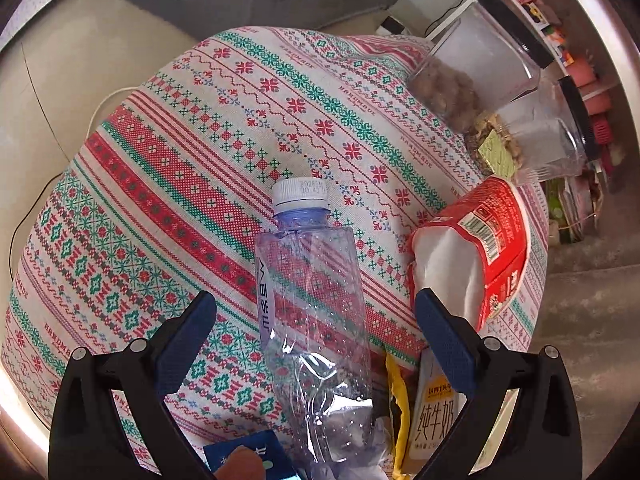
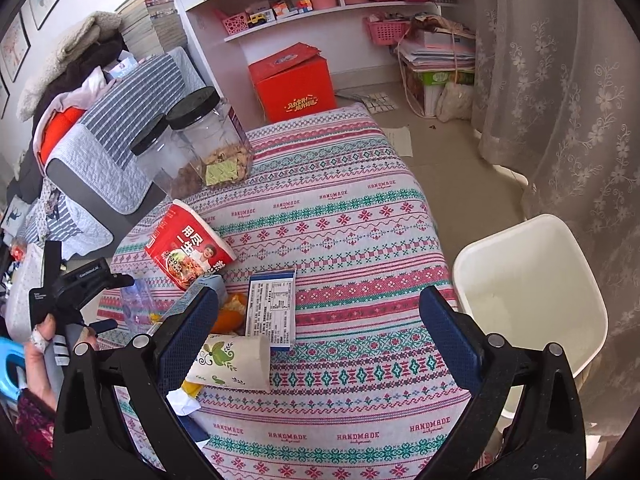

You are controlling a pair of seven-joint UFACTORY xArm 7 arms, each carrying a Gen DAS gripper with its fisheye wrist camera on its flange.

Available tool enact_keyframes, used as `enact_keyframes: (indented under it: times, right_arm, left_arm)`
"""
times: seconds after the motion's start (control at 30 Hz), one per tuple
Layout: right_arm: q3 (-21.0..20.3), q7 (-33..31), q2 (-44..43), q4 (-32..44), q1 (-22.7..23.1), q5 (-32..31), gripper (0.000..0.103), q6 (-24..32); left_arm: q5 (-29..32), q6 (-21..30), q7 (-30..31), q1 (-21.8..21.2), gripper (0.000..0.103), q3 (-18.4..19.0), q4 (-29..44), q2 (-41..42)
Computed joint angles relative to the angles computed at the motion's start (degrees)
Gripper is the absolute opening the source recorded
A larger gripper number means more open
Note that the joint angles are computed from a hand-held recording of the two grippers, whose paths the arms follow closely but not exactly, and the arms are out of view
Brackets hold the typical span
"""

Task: Collect trash
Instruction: 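Grasp the clear plastic bottle with the left tool while the right tool reaches the red noodle cup, then lift the bottle with the left tool while the right tool grasps the red noodle cup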

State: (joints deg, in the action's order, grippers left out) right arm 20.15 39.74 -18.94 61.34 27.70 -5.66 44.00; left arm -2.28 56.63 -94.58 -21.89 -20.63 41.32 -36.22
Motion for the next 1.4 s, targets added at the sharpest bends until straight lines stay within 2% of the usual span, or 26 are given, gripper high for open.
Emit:
enact_keyframes:
  times: [0.1, 0.2, 0.27, 0.4, 0.47, 0.57, 0.67, 0.73, 0.83, 0.93, 1.07, 1.3, 1.4]
  right_arm:
    - [-0.4, -1.6, 0.7, 0.1, 0.3, 0.3, 0.096, 0.0]
    - [-0.9, -3.7, 1.6, 0.5, 1.2, 1.8, 0.096, -0.7]
    - [-1.4, -5.6, 2.4, 0.9, 2.0, 3.5, 0.096, -1.7]
    - [-2.1, -9.5, 6.5, 5.0, 3.4, 7.2, 0.096, -1.8]
    - [-2.0, -12.6, 11.4, 10.8, 4.1, 7.6, 0.096, 0.0]
    - [-0.9, -20.2, 21.2, 23.1, 6.3, 4.1, 0.096, 4.1]
    - [-1.0, -27.3, 31.5, 36.1, 10.5, -1.5, 0.096, 10.5]
    - [-1.8, -30.4, 37.6, 43.7, 12.9, -2.1, 0.096, 14.2]
    - [-2.2, -36.0, 42.2, 49.3, 14.8, 0.2, 0.096, 16.3]
    - [-3.6, -40.9, 45.5, 53.2, 17.8, -0.8, 0.096, 17.8]
    - [-6.5, -43.3, 50.9, 60.5, 21.0, -1.6, 0.096, 21.9]
    - [-8.6, -46.4, 57.9, 69.5, 22.5, 0.9, 0.096, 26.7]
    - [-9.8, -44.5, 57.7, 67.9, 22.6, 1.3, 0.096, 24.8]
  left_arm:
    - [-0.4, -2.3, 1.0, 0.0, 0.092, 1.0, -1.6, 0.5]
    - [-1.5, -5.6, 3.9, -0.9, 0.06, 2.2, -2.6, 1.7]
    - [-1.7, -6.4, 4.2, -1.1, 0.06, 1.9, -2.5, 1.4]
    - [1.5, -1.9, 2.3, 0.2, 0.059, -0.3, 0.8, -2.1]
    - [3.8, 1.2, 2.0, 1.2, 0.059, -1.8, 3.5, -4.4]
    - [7.2, 4.9, 2.4, 2.9, 0.06, -3.8, 7.5, -7.3]
    - [8.6, 7.8, 2.5, 4.7, 0.06, -4.8, 9.7, -10.8]
    - [9.0, 10.1, 2.9, 5.9, 0.06, -5.2, 10.4, -12.9]
    - [7.6, 10.9, 3.6, 6.5, 0.06, -4.5, 9.0, -16.1]
    - [5.4, 10.5, 4.4, 6.8, 0.06, -3.6, 7.1, -18.3]
    - [3.9, 10.1, 5.0, 8.0, 0.06, -3.7, 6.2, -19.1]
    - [2.6, 10.2, 7.2, 8.0, 0.06, -4.4, 6.5, -17.8]
    - [2.3, 10.2, 7.5, 7.8, 0.06, -4.3, 6.2, -17.7]
